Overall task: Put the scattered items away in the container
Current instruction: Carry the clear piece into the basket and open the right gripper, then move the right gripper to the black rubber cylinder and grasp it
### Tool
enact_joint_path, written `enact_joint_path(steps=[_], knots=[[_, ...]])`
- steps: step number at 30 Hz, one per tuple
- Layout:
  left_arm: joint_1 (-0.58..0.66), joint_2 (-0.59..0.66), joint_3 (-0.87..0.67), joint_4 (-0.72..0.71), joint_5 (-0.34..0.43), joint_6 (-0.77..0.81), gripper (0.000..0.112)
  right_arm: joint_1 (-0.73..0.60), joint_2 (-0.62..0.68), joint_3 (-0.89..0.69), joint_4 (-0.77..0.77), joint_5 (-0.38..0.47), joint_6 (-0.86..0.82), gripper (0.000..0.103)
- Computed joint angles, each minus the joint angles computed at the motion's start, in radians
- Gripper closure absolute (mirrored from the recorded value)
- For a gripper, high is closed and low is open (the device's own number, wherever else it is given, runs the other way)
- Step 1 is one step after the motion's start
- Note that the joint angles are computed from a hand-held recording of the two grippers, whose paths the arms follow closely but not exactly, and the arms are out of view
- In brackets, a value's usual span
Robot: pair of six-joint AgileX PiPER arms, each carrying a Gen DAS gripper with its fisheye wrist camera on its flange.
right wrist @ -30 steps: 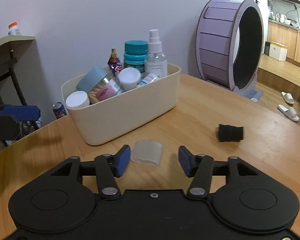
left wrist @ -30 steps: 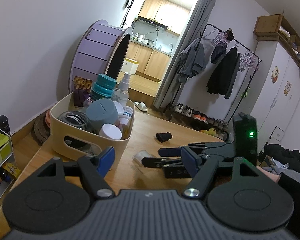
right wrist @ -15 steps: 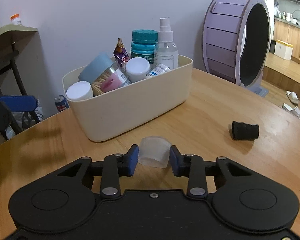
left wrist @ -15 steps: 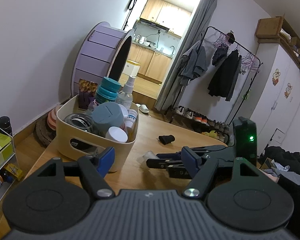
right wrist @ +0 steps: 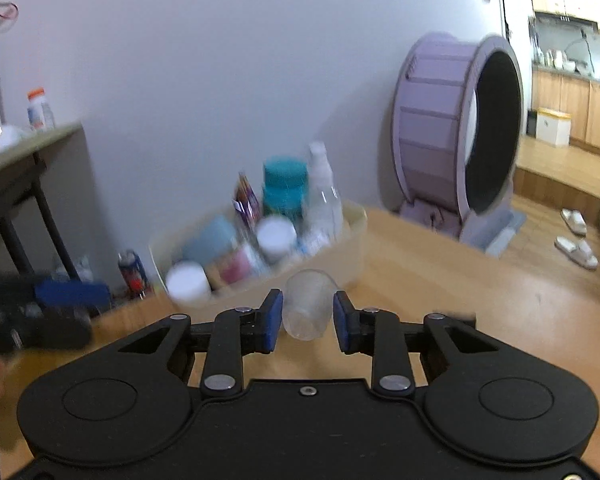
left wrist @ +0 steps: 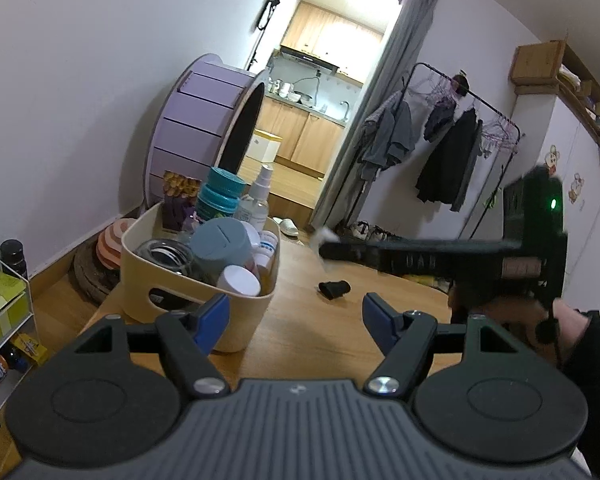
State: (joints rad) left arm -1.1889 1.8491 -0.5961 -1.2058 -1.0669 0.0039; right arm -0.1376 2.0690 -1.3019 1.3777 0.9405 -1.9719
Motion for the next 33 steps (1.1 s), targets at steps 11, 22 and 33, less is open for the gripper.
enact_joint_path(steps=[11,22,33], knots=[[-0.013,-0.035,0.045,-0.039,-0.035,-0.009,0.04,0.177,0.013,-0.143,-0.044,0.003,0.102,0.075],[-0.009,-0.056,0.062,-0.043,-0.03,-0.007,0.04,0.207,0.042,-0.172,-0.03,-0.031,0.107,0.046],[-0.001,-0.022,0.01,-0.02,-0.005,0.04,0.04,-0.007,0.058,-0.125,0.013,-0.121,0.059,0.037]])
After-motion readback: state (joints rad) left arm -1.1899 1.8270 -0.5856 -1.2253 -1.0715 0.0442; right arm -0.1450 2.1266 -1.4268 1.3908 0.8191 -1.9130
